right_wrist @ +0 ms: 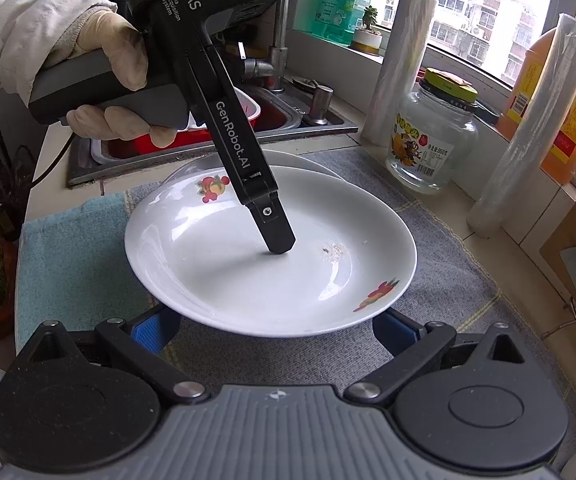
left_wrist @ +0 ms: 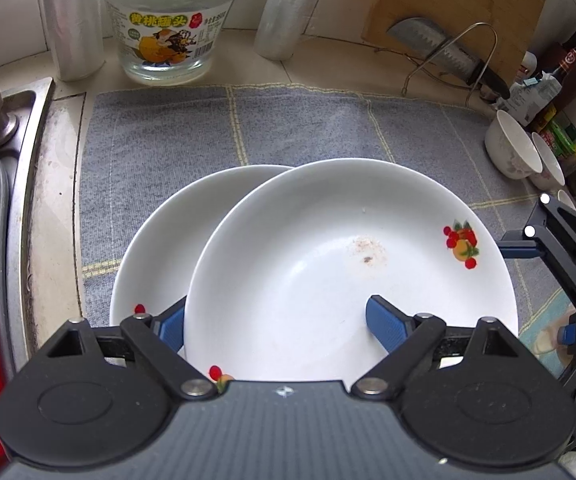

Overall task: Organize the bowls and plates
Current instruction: 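Bring the held plate with the left tool over the plate stack, then lower the plate onto the stack and open the left tool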

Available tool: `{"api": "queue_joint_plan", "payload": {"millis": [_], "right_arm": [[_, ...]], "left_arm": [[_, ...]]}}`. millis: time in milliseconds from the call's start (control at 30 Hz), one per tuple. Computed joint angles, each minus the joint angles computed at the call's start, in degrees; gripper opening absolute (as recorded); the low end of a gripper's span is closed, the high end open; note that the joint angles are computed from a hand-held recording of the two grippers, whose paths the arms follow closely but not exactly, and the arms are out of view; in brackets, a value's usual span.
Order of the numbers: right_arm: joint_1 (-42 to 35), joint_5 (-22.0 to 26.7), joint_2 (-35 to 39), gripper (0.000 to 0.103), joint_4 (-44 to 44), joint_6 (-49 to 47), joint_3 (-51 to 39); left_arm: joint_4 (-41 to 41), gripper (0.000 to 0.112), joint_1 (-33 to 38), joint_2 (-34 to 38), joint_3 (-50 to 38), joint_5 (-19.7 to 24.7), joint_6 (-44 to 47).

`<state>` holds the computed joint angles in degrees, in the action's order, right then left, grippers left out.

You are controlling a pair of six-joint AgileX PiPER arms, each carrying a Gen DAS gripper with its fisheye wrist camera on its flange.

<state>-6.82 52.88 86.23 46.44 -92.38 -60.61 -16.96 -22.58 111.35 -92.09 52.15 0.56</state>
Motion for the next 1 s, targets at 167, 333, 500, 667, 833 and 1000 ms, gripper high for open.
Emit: {"api": "queue_joint_plan", "payload": {"millis": [167,333,500,667,833,1000], "right_arm": [[-0.75,1.08,0.2,0.103,0.47,-0.56,-0.23],[-0.85,1.15,0.39,0.103,0.73,-1.16,-0.27],[-0.3,0.58,0.33,0.103,1.05,-1.77,0.05],[0.05,0.76,0.76,0.103,1.58,-2.16,-0.23],[-0.02,0.89,0.61,0.103,1.89,-2.41,-0.01],[-0.26,0.23,-0.12,0.103,1.74,-2.23,0.57]], "left_arm": [[0.95,0.09,-0.2,0.53,-1.32,1.09,-0.42],[2.15,0.09,-0.56,0.92,-2.32,1.84,-1.04],[3.46,0.09,-0.72,0.39,-1.93,2.16,-2.31],[5.09,0.089,-0.77,-1.03,-0.32,1.67,-3.59],[6.02,0.089,-0.83,-2.36,1.28,0.59,-4.88],[6.72,0.091,-0.63,-4.56,3.93,-1.4,-6.1]]}}
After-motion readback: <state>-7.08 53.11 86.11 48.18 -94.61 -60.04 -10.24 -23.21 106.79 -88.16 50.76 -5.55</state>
